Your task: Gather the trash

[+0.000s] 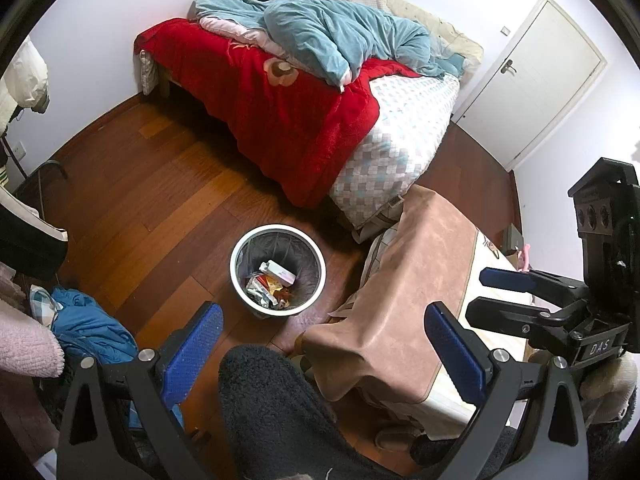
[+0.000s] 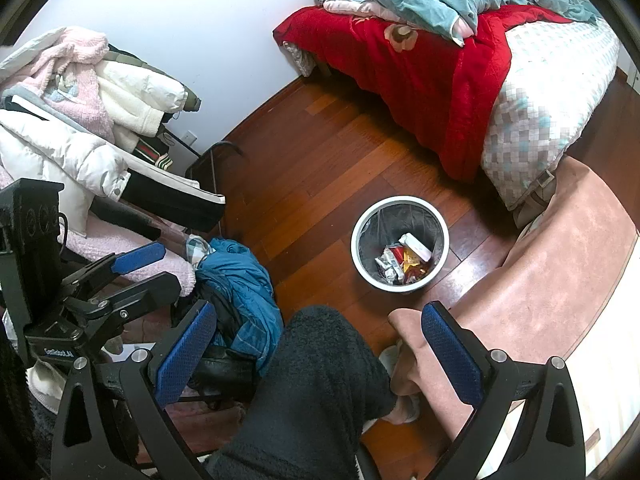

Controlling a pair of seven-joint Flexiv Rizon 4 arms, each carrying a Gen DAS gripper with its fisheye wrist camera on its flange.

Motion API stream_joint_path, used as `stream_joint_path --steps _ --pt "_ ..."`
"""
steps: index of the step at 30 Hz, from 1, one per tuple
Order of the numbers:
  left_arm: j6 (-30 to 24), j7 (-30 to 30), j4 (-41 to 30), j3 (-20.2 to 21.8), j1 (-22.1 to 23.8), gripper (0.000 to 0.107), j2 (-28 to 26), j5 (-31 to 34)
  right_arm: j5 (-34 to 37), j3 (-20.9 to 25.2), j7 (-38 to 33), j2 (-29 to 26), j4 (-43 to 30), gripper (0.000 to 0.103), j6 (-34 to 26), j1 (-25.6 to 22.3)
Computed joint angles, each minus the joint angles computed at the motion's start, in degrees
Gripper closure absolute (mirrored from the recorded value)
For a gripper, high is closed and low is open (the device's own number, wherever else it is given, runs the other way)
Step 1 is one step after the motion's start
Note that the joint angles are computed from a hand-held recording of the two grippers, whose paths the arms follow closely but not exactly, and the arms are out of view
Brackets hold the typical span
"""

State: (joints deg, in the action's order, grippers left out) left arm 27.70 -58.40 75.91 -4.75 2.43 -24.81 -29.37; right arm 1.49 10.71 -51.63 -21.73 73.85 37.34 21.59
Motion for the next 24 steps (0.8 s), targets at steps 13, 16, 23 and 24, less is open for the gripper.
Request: stream_joint_path --steps 13,16,23,24 --pt "-1.14 0.08 -0.59 -0.04 0.31 0.004 -0.15 -0.13 0.89 0.31 -1.07 0.54 0.77 0.0 0.03 -0.37" --pt "-0.75 0.1 -0.25 0.04 0.22 0.004 0.03 -0.12 0.92 0.23 -1.09 0.53 0.77 0.0 -0.01 -0.37" --pt "0.37 0.3 1.15 0.04 0.22 0.004 0.8 -0.88 0.98 0.32 -1.32 0.99 1.39 0.0 0.12 -0.4" --pt "0.34 0.49 1.24 0.02 0.3 0.004 0.81 -1.0 0.99 0.33 -1.4 1.02 1.39 0.0 0.03 -0.4"
